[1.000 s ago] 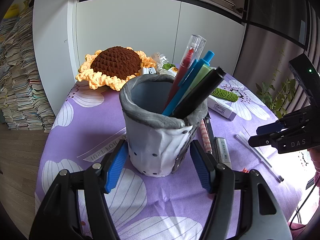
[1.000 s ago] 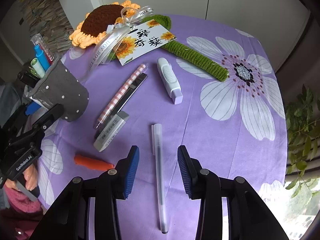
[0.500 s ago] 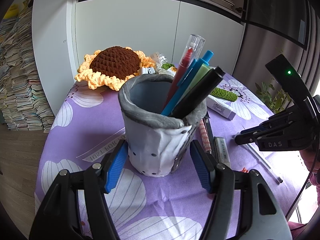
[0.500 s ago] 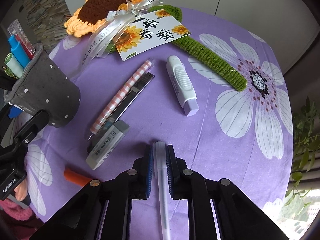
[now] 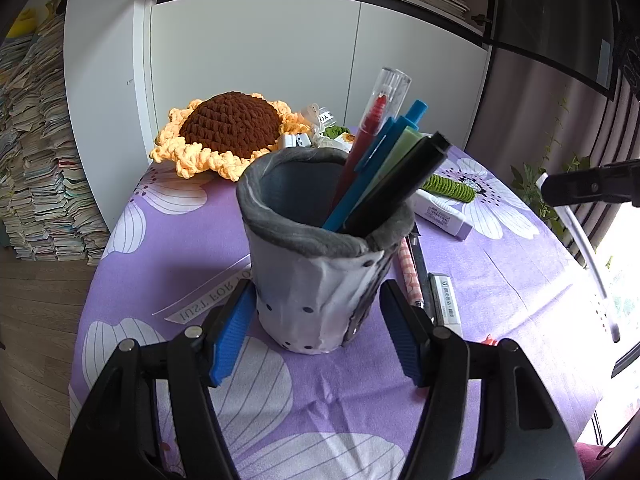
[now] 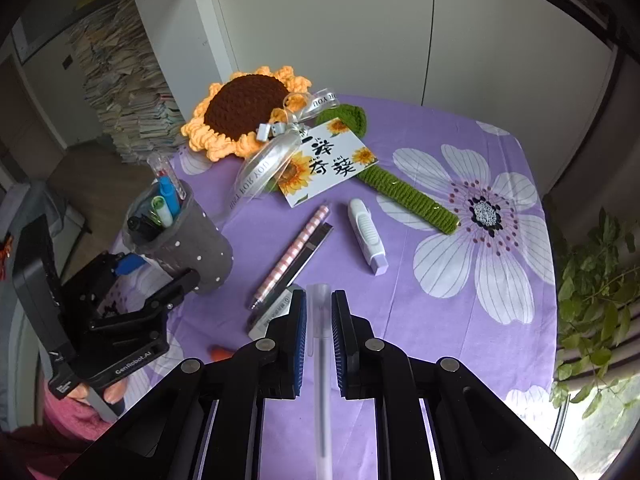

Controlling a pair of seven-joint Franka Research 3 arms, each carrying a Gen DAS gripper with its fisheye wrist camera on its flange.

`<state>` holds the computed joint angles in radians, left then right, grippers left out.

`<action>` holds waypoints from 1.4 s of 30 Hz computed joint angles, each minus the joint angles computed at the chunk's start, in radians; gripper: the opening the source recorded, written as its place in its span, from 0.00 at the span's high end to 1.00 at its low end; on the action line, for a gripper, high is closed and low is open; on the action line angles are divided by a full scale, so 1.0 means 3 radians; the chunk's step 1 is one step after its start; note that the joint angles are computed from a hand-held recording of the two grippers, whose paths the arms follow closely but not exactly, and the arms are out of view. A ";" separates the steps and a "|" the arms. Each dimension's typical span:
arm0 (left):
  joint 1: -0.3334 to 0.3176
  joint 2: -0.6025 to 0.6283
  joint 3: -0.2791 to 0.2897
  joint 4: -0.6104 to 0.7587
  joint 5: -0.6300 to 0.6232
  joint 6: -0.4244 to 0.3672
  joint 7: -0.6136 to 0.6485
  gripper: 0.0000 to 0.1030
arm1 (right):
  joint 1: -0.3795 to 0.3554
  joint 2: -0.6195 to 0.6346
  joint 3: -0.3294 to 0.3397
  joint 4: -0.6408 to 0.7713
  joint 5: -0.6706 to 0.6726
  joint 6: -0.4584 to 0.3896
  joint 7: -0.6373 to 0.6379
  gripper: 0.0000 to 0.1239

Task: Organize stationery
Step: 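Lift the clear gel pen with the right gripper and drop it into the pen holder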

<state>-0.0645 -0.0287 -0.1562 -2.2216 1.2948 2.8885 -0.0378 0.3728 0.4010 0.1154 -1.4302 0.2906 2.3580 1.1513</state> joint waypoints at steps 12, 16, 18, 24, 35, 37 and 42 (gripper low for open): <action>-0.0002 0.0005 0.0004 0.0007 0.0009 0.0004 -0.0001 0.39 | -0.0078 -0.0097 0.0349 0.0151 0.1028 0.0331 -0.0645 0.89; -0.0002 0.0005 0.0004 0.0007 0.0009 0.0004 -0.0001 0.39 | -0.0009 0.0087 0.0465 0.0471 0.1338 0.0527 -0.0833 0.89; -0.0001 0.0000 0.0004 0.0006 0.0028 0.0004 -0.0023 0.39 | 0.0048 0.0285 0.0501 0.0751 0.1384 0.0537 -0.0846 0.89; 0.0003 0.0009 0.0008 0.0010 0.0000 0.0028 -0.0003 0.39 | 0.0252 0.0963 0.0514 0.1543 0.1205 0.0490 -0.0660 0.89; 0.0007 0.0026 0.0018 0.0011 -0.0074 0.0061 0.0053 0.39 | 0.0170 0.1127 0.0633 0.1575 0.1245 0.0610 -0.0640 0.89; 0.0006 0.0024 0.0018 0.0010 -0.0076 0.0060 0.0056 0.39 | 0.0093 0.0917 0.0661 0.1233 0.1322 0.0701 -0.0798 0.89; 0.0006 0.0028 0.0019 0.0012 -0.0080 0.0060 0.0064 0.39 | 0.0008 0.0478 0.0644 0.0555 0.1416 0.0829 -0.1195 0.89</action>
<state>-0.0628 -0.0203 -0.1506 -2.2180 1.2708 2.9066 -0.0186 0.3751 0.5444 0.3086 -1.2638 0.7153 2.6067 0.7929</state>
